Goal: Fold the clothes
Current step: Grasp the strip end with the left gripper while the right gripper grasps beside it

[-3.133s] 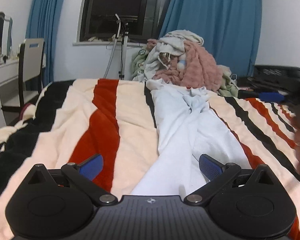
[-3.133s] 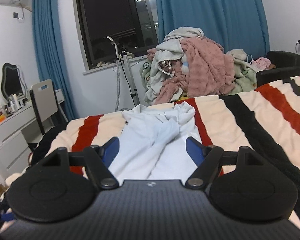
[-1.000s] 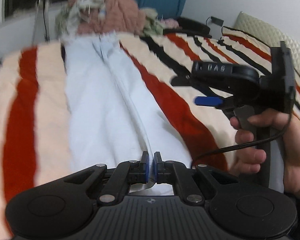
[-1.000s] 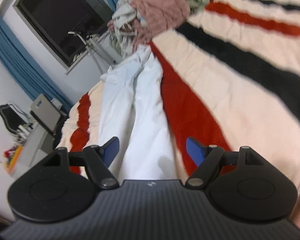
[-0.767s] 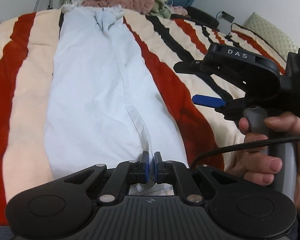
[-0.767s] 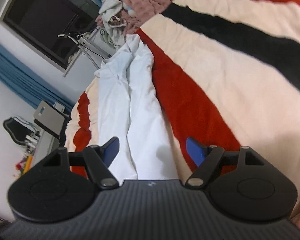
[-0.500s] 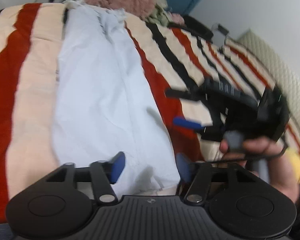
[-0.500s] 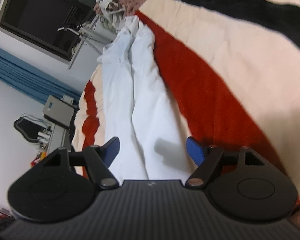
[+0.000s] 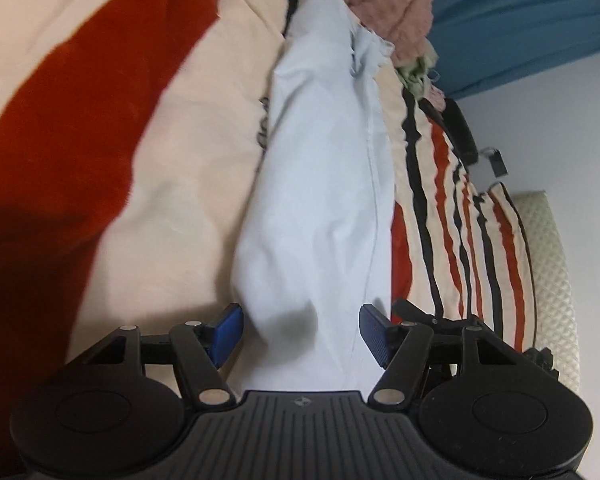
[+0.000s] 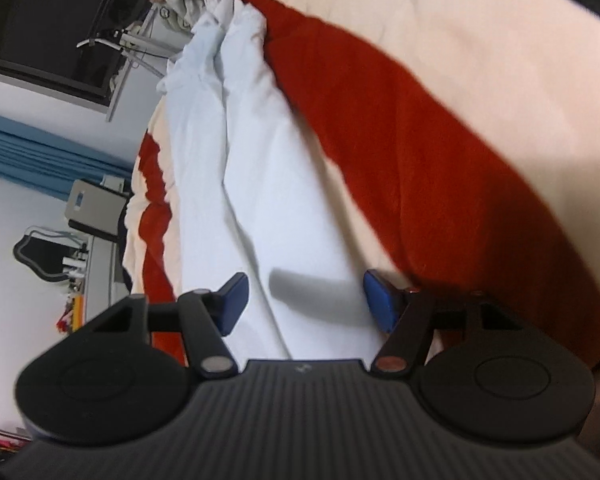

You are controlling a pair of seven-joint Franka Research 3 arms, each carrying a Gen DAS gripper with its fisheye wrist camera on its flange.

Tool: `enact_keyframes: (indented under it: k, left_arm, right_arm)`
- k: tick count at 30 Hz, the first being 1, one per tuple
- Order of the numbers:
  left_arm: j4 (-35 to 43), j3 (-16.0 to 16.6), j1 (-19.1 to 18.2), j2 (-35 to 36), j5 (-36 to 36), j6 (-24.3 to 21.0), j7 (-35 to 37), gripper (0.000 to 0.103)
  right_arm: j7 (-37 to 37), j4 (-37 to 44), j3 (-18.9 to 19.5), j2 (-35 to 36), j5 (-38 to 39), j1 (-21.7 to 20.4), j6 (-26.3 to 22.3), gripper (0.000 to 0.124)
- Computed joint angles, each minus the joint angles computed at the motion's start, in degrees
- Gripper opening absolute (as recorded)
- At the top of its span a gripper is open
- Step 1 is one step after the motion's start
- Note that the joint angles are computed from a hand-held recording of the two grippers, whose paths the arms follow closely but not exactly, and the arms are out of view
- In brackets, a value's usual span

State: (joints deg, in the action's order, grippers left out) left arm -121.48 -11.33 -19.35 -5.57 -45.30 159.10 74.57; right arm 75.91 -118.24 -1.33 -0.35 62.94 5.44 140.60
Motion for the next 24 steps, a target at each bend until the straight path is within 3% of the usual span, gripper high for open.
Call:
enact_keyframes:
  k: [8,11,12,13,16,21,24]
  left_arm:
    - [1.13,-1.46,-0.08,1.55,3.01,-0.93,0.40,0.062]
    - [-0.12,-1.53,-0.19,0.46,3.99,-0.43,-0.99,0.047]
    - [-0.72,-1.35,-0.37,-0.14,3.49,-0.28,-1.01,0.038]
    - [-1.26,-1.13,-0.63,-0.56,2.67,0.11,-0.91,0.027]
    - [-2.70,-0.46,-1.59,-1.64,-0.06,1.69,-0.08,0.013]
    - [-4.31,0.45,-2.92,-2.85,-2.70,3.63,0.36,0.011]
    - [-3.52,0.75,-2.95,-2.09,-2.05,2.59,0.10,0.017]
  right_arm:
    - [1.41,-3.11,-0.25,-2.19,2.71,0.75,1.61,0.067]
    - [-0.81,-2.93,-0.71,-2.36,5.32,0.65,-0.06,0.066]
    - [-1.67,-2.93,-0.86,-2.45,6.38,0.58,-0.64,0.066]
    - [-2.64,-2.84,-1.04,-2.45,7.17,0.47,-1.62,0.064]
    - [-4.78,-2.51,-1.41,-2.31,8.89,0.06,-4.60,0.052]
    - [-6.61,-2.00,-1.59,-2.01,10.64,-0.53,-8.71,0.050]
    - [-3.88,-1.46,-1.28,-1.65,6.15,-0.68,-9.60,0.051]
